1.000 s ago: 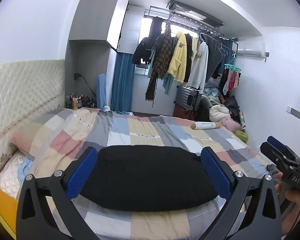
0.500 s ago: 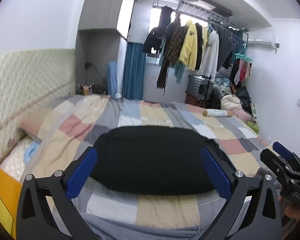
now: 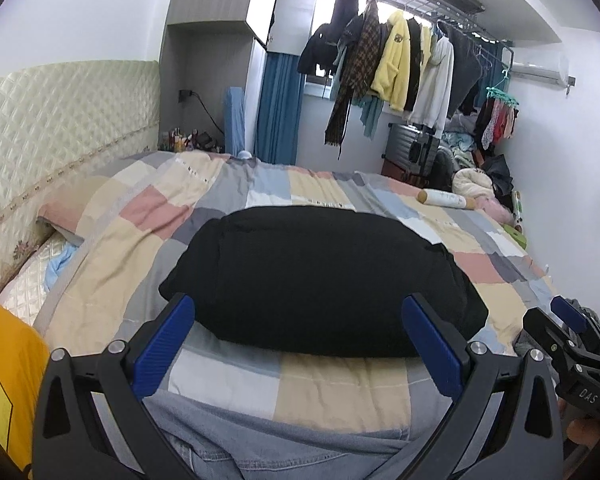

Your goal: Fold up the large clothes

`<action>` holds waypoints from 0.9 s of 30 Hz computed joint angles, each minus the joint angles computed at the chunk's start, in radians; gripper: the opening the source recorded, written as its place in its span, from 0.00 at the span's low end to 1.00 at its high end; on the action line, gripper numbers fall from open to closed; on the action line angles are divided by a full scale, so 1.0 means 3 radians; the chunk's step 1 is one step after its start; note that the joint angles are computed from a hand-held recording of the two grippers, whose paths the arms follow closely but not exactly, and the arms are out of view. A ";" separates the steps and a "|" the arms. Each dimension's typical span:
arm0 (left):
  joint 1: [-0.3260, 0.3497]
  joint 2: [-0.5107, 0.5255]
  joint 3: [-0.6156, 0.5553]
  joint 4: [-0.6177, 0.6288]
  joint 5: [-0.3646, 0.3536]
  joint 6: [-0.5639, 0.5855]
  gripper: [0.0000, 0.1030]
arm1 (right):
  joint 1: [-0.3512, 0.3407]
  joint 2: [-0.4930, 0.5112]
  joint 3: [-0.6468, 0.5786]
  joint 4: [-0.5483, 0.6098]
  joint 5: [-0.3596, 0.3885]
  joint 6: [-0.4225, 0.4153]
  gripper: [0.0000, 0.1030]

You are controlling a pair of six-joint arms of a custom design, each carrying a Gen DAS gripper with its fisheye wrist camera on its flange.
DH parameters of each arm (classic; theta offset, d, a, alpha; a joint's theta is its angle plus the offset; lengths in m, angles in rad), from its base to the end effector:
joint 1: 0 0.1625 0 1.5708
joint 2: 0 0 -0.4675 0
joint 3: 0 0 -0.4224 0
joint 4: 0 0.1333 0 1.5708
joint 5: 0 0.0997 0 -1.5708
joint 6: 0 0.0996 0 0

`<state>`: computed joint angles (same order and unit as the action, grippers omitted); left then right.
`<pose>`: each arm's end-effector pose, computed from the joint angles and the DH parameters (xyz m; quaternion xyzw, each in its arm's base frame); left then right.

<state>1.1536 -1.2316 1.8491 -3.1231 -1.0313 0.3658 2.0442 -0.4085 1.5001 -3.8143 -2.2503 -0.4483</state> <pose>-0.0858 -0.6488 0.3882 0.2173 0.8412 -0.4402 0.2267 0.3981 -0.6220 0.0329 0.1891 -0.7890 0.5170 0.2730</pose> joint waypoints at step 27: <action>0.0019 0.0030 -0.0009 0.0135 0.0092 -0.0031 1.00 | -0.0052 -0.0025 0.0049 0.0061 -0.0075 0.0156 1.00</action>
<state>1.1593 -1.2226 1.8464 -3.0827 -1.0037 0.3567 2.0286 -0.4161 1.5147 -3.7959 -2.2729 -0.4016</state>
